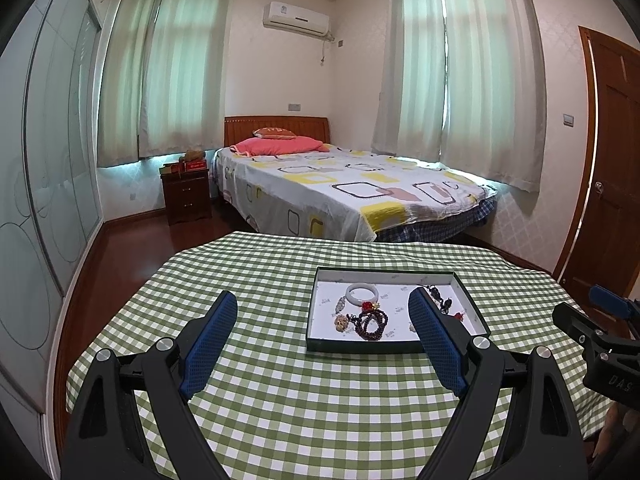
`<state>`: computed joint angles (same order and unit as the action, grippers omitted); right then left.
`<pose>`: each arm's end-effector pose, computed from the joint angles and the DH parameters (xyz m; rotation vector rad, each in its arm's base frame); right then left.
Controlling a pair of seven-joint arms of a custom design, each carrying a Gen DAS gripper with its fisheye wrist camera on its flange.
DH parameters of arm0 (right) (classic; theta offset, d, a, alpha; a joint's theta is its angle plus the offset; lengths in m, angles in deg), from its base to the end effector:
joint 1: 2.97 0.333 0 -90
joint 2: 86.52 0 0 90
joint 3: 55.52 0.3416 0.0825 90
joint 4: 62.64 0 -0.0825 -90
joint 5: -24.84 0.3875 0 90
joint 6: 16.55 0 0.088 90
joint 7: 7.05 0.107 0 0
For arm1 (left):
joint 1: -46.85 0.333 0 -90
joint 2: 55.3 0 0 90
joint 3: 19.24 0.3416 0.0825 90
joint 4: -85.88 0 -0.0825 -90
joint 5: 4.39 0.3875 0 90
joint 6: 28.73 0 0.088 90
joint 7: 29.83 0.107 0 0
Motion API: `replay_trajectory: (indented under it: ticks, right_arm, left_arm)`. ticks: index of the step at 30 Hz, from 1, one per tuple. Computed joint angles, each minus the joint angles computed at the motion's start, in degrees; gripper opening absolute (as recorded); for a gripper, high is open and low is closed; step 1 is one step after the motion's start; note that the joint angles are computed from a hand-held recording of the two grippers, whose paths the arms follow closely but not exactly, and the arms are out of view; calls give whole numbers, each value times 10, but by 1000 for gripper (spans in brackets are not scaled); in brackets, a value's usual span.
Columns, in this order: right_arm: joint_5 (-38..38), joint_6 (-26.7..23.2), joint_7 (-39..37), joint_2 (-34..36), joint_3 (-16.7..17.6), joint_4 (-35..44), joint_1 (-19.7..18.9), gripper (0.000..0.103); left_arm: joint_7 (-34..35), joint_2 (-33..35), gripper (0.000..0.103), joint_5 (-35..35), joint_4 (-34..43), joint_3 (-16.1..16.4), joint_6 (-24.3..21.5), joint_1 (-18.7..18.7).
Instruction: Organize jewelry
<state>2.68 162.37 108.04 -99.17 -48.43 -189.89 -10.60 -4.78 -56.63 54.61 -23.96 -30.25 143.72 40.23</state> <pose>0.5252 0.0338 0.6234 -1.4936 1.5719 -0.9716 0.5447 -0.2403 0.6295 -1.4250 1.6191 -1.1391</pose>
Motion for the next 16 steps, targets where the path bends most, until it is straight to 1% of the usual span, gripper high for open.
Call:
replay_trajectory:
  ticks: [3,7,9,11,12,14,15,16]
  right_arm:
    - [-1,2,3,1,2,-4,-2,87]
    - [10,3,-9,9,-9,0,10,87]
    - [17,2,-17,12,-15,2,16,87]
    - [24,1,-22,17,-19,4,21,87]
    - [27,0,-25,21,-22,7,24,87]
    - [35,-2,-34,28,-30,11,30,87]
    - [35,-2,-34,32,-31,14,30,87]
    - [35,-1,-35,39,-34,17,29,87]
  left_arm:
    - [9,4,85,-11,0,1,8,-1]
    - [26,14,85,-27,1,7,33,-2]
    - [3,21,85,-1,11,11,30,-5]
    - [-3,28,85,3,18,15,23,-9]
    - [6,33,85,-8,21,16,20,-11]
    - [62,47,85,-64,28,17,9,-14]
    - [111,59,85,-114,34,14,-5,-15]
    - [142,66,85,-147,38,14,-14,-17]
